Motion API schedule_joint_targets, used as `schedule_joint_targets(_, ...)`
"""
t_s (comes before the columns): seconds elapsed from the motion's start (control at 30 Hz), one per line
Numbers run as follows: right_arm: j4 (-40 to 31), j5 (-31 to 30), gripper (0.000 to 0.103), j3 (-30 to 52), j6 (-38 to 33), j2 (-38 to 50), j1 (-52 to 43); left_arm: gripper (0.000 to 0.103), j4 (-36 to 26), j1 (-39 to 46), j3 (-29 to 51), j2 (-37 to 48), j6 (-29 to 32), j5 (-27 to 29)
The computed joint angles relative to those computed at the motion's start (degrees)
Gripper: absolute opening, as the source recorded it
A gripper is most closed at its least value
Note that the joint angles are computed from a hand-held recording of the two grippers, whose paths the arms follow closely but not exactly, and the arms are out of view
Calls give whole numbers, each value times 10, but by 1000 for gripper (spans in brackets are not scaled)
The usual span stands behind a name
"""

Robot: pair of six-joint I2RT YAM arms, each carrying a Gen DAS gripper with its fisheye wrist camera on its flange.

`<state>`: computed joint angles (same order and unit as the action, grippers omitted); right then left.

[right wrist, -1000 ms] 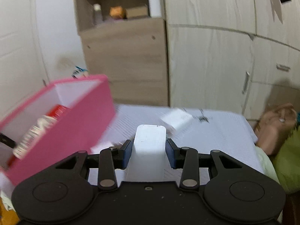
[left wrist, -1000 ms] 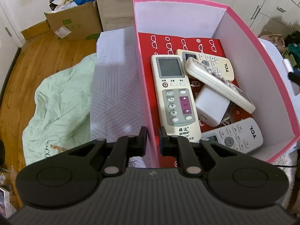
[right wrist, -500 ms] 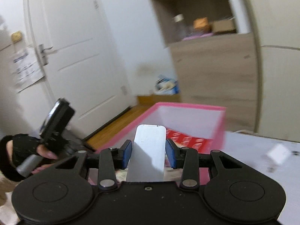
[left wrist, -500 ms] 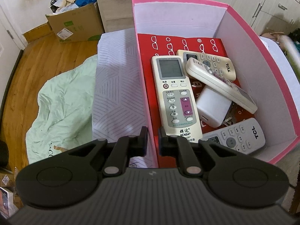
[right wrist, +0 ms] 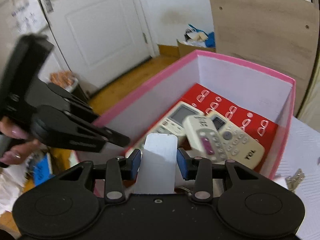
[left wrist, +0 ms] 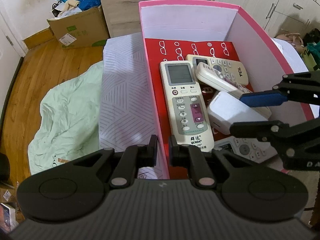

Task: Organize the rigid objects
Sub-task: 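Carry the white power bank with the right tool into the box, then open the right tool to release the power bank and withdraw, then grasp the small white cube charger with the right tool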

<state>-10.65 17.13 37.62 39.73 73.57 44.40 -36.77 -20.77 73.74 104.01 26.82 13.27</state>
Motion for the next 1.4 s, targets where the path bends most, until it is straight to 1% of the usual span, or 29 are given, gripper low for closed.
schedule_joint_targets(0.07,-8,25,57,-7,20,-21,5,10,1,0,-1,0,-1,2)
schedule_joint_targets(0.13,-10,46,58,-30,28,-71,17,10,0,1,1,2,-2,5)
schedule_joint_targets(0.2,-27,70,58,-48,44,-121,32,10,1,2,0,2,-2,9)
schedule_joint_targets(0.23,-40,93,58,-57,57,-150,43,10,2,4,0,1,-2,10)
schedule_joint_targets(0.3,-77,146,58,-72,89,-204,70,10,3,6,-1,1,-1,13)
schedule_joint_targets(0.37,-134,206,59,-89,138,-274,103,11,2,9,-1,2,0,18)
schedule_joint_targets(0.4,-159,220,59,-97,157,-304,107,11,2,10,0,2,0,19)
schedule_joint_targets(0.47,-213,234,59,-120,202,-374,104,11,0,10,2,4,2,20)
schedule_joint_targets(0.53,-261,232,59,-135,238,-424,91,11,1,8,1,3,6,17)
schedule_joint_targets(0.6,-288,231,59,-151,258,-446,75,11,7,6,-5,-1,12,14)
schedule_joint_targets(0.67,-293,224,59,-172,267,-444,58,11,10,6,-8,-2,9,16)
schedule_joint_targets(0.77,-252,232,59,-220,242,-437,64,11,11,9,-8,-1,5,21)
schedule_joint_targets(0.87,-183,241,59,-266,184,-407,75,11,9,12,-5,2,3,26)
schedule_joint_targets(0.93,-115,209,59,-289,112,-370,40,11,8,12,-4,3,2,27)
schedule_joint_targets(1.0,-55,195,59,-304,67,-321,16,11,9,12,-4,3,3,27)
schedule_joint_targets(1.07,-23,196,60,-309,39,-285,4,11,10,12,-5,3,3,27)
schedule_joint_targets(1.13,29,188,62,-326,-6,-279,-13,11,10,12,-5,3,3,27)
schedule_joint_targets(1.2,69,165,62,-336,-44,-272,-32,11,9,12,-4,3,1,27)
schedule_joint_targets(1.3,107,145,62,-331,-68,-230,-38,11,9,13,-4,4,1,27)
schedule_joint_targets(1.33,112,137,61,-326,-72,-214,-43,11,10,13,-4,4,1,27)
schedule_joint_targets(1.37,111,139,47,-319,-67,-196,-43,11,10,13,-4,4,1,28)
schedule_joint_targets(1.4,96,148,44,-311,-53,-189,-35,11,10,14,-3,4,0,28)
